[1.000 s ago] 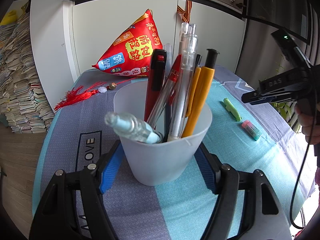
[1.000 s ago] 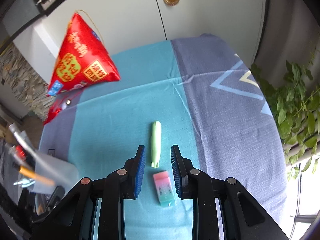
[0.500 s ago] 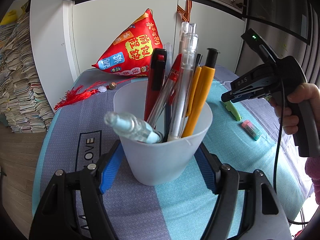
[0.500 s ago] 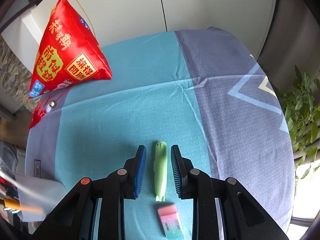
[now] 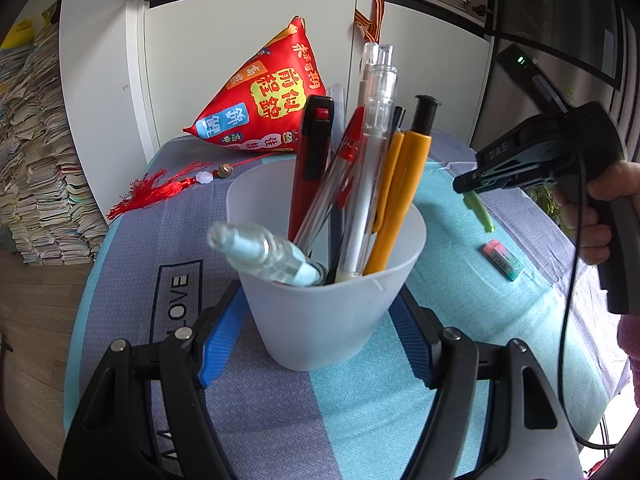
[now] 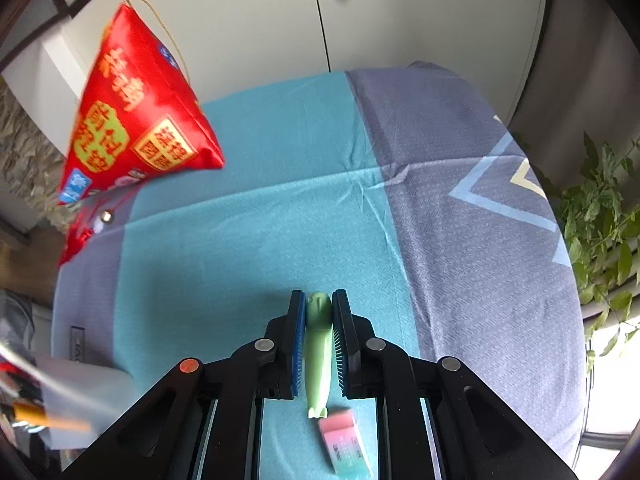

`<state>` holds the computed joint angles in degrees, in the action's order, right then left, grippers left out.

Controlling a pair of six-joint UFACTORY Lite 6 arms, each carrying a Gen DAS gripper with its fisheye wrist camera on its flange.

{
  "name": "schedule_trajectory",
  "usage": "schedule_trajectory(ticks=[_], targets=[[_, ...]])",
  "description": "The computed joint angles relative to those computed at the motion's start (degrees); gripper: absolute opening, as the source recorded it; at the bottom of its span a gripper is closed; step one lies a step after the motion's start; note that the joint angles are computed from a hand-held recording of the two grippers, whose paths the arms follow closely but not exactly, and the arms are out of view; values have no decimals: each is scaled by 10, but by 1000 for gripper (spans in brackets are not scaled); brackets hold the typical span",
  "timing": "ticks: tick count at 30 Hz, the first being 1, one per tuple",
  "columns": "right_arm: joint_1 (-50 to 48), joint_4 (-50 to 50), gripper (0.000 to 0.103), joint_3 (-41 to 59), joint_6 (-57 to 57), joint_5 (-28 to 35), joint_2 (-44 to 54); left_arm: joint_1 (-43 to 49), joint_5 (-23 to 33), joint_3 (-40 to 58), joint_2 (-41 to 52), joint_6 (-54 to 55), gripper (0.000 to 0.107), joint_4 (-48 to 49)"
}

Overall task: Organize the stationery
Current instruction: 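Move the right gripper to the green highlighter and grasp it, then carry the green highlighter over the cup and release it inside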

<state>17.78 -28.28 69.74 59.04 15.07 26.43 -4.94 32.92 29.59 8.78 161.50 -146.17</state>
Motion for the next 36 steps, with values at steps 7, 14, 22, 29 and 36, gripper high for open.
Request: schedule_trajectory(ticks=[7,14,22,29,36], targets=[[61,-113,14,-63,106,12,-123,1,-1,4,3,-2,71,3],[169,-219,14,-55,219,43,-207,-1,0,-2,-1,0,71,-1],[273,-238,14,40,201,54,-172,-1,0,-5,-3,1,71,-2],[284,-209,14,123,154,44,-80,0,-1,-1,0,-1,71,1],[263,-163,14,141,112,27,-41,1,3,-4,1,2,71,-1]])
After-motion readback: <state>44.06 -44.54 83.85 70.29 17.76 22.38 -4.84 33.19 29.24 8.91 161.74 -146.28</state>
